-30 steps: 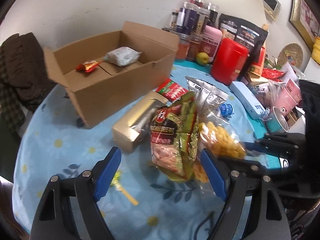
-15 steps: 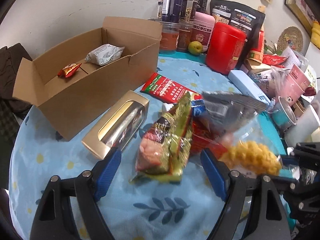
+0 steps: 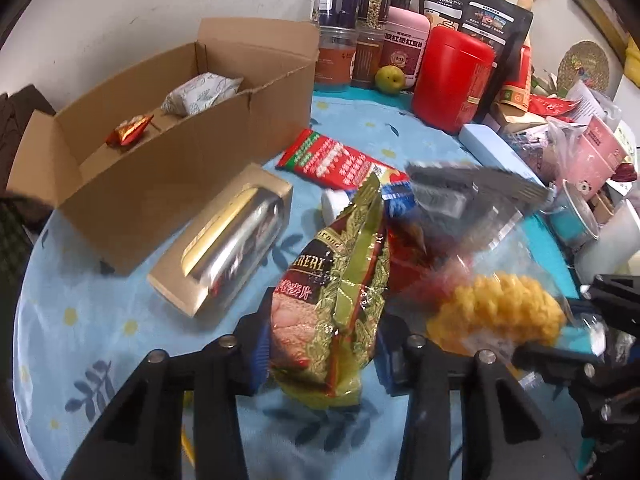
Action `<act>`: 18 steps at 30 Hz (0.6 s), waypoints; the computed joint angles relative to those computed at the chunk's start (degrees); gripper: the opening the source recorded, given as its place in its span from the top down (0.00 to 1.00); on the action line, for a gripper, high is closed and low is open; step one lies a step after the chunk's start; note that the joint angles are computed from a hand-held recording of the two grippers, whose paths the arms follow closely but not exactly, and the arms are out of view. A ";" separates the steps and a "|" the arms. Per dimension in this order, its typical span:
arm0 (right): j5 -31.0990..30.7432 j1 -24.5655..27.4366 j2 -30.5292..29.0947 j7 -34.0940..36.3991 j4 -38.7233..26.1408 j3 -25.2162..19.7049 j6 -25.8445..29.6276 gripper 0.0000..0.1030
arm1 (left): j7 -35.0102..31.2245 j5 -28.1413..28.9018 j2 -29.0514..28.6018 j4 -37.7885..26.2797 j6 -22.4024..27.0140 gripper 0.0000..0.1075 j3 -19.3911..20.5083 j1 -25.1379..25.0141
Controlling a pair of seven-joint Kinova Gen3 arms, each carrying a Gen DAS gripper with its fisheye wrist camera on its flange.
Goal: Organize snacks
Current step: 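Lift both held bags and carry them toward the cardboard box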
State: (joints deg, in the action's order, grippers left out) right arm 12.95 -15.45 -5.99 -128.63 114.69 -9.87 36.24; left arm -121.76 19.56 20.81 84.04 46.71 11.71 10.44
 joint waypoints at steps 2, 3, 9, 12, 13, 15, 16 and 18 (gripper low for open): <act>1.32 -0.20 -0.19 -0.92 -0.04 -0.78 0.46 0.69 | -0.63 0.73 -0.98 0.87 1.36 0.62 0.11 -0.90; 2.30 -0.36 -0.33 -1.68 -0.03 -1.33 0.75 0.71 | -1.21 1.16 -1.79 1.68 1.74 0.62 0.14 -1.36; 4.92 -1.80 -1.03 -4.02 0.06 -2.95 2.05 0.73 | -3.81 4.31 -5.17 4.45 6.19 0.62 -0.57 -3.55; 5.77 -2.34 -1.51 -5.34 0.11 -3.76 2.77 0.73 | -4.16 5.15 -6.47 5.83 7.68 0.62 -1.31 -3.80; 5.98 -2.54 -1.69 -5.70 0.09 -3.99 3.11 0.73 | -4.30 5.27 -6.99 6.42 7.75 0.62 -1.53 -3.77; 6.39 -2.90 -2.03 -6.43 0.19 -4.43 3.50 0.73 | -4.45 6.21 -7.71 7.21 8.89 0.62 -1.94 -4.15; 6.57 -3.08 -2.19 -6.83 0.21 -4.68 3.74 0.73 | -4.68 6.83 -8.04 7.60 9.57 0.62 -2.11 -4.44; 6.62 -3.46 -2.48 -7.19 0.22 -4.98 4.20 0.73 | -4.90 7.17 -8.87 8.54 9.50 0.62 -2.42 -4.35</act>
State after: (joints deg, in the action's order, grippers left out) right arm 19.57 -18.91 -8.47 -135.82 114.91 -14.85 40.44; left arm -126.67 26.73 11.94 92.57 56.21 9.29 6.09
